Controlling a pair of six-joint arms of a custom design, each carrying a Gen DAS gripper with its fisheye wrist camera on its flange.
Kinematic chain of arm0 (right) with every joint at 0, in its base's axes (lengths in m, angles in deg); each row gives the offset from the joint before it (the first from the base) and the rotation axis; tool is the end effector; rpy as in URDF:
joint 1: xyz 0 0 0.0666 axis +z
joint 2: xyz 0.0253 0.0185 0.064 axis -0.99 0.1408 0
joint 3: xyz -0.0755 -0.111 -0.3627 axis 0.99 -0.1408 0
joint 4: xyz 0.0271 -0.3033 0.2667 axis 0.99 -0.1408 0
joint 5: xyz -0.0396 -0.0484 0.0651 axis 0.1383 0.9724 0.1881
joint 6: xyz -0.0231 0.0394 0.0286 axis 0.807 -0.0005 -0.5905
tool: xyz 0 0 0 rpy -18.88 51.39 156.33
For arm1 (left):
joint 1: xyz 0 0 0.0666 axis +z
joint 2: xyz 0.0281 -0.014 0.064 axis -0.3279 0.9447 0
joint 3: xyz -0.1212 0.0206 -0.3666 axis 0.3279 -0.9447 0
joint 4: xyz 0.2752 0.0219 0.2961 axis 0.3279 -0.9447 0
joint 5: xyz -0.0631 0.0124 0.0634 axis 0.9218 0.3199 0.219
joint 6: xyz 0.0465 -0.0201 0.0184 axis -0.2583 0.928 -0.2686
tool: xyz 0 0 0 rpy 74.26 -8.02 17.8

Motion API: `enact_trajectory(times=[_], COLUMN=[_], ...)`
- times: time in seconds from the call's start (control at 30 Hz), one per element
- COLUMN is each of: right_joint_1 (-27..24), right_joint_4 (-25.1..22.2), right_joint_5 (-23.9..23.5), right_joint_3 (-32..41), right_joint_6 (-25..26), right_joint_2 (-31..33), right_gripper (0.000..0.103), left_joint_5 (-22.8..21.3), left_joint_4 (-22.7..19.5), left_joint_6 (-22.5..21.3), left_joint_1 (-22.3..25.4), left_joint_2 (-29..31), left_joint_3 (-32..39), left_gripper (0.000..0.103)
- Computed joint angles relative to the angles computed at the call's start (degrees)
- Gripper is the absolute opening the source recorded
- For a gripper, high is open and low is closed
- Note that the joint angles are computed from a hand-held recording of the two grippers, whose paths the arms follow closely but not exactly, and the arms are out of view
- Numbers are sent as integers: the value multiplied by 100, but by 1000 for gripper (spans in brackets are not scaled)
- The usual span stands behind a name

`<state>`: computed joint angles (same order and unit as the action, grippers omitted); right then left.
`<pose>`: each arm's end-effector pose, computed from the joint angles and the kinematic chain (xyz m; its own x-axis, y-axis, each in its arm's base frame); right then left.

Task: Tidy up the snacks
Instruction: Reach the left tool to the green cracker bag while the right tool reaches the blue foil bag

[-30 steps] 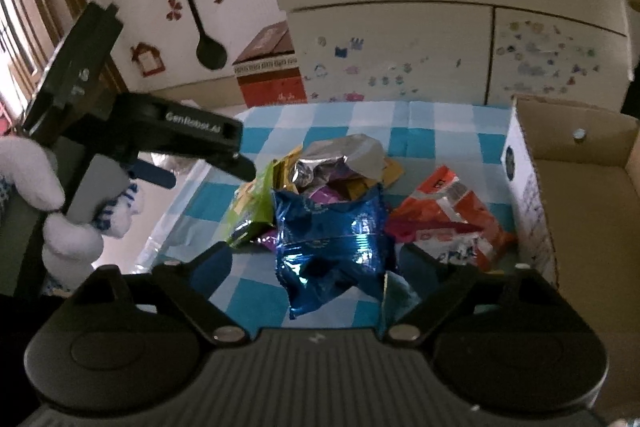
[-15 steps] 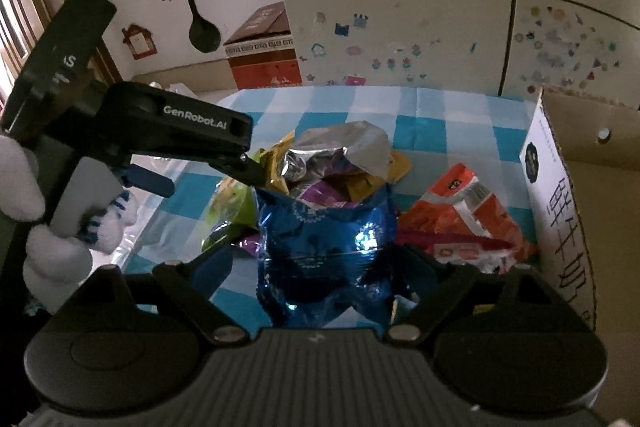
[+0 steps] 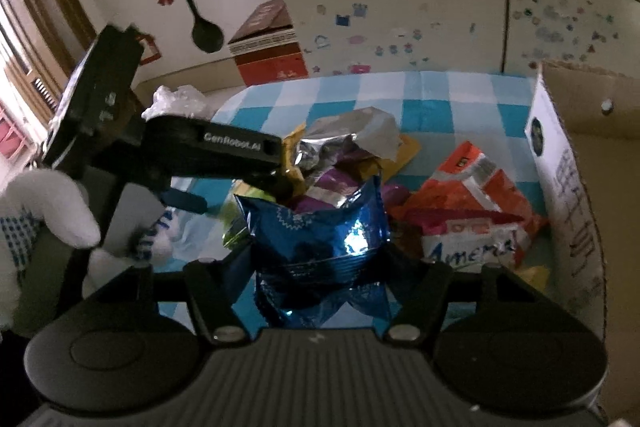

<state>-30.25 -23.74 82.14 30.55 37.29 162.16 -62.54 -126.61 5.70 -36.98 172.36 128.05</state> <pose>0.3133 0.3675 0.4717 -0.7134 0.2035 -0.6705 0.0802 0.9743 0.2103 0.4910 -0.1659 0.4323 -0.9370 0.1136 -0.3303 0.2027 0.9470 -0.2493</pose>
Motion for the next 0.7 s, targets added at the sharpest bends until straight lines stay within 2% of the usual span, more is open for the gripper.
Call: enact_trajectory(times=[0.13, 0.23, 0.27, 0.3, 0.47, 0.7], right_joint_1=[-31, -35, -32, -30, -28, -15], right_joint_4=[21, 20, 11, -4, -53, -71], right_joint_5=[29, 71, 77, 73, 65, 94], right_joint_3=[-33, -34, -34, -27, -23, 7], right_joint_6=[-244, -281, -295, -312, -369, -359], right_joint_2=[-75, -93, -94, -90, -87, -71], right_gripper=[68, 68, 68, 68, 68, 68], left_joint_5=[-12, -32, 23, 137, 206, 269], left_joint_4=[143, 236, 255, 231, 176, 181], left_joint_6=[-4, -49, -118, -128, -103, -108], left_joint_1=[-41, -59, -58, -41, -27, 13], left_joint_2=[-33, -86, -106, -111, -209, -384], left_joint_3=[-53, -88, -99, -93, -149, -265], left_gripper=[99, 86, 76, 72, 65, 64])
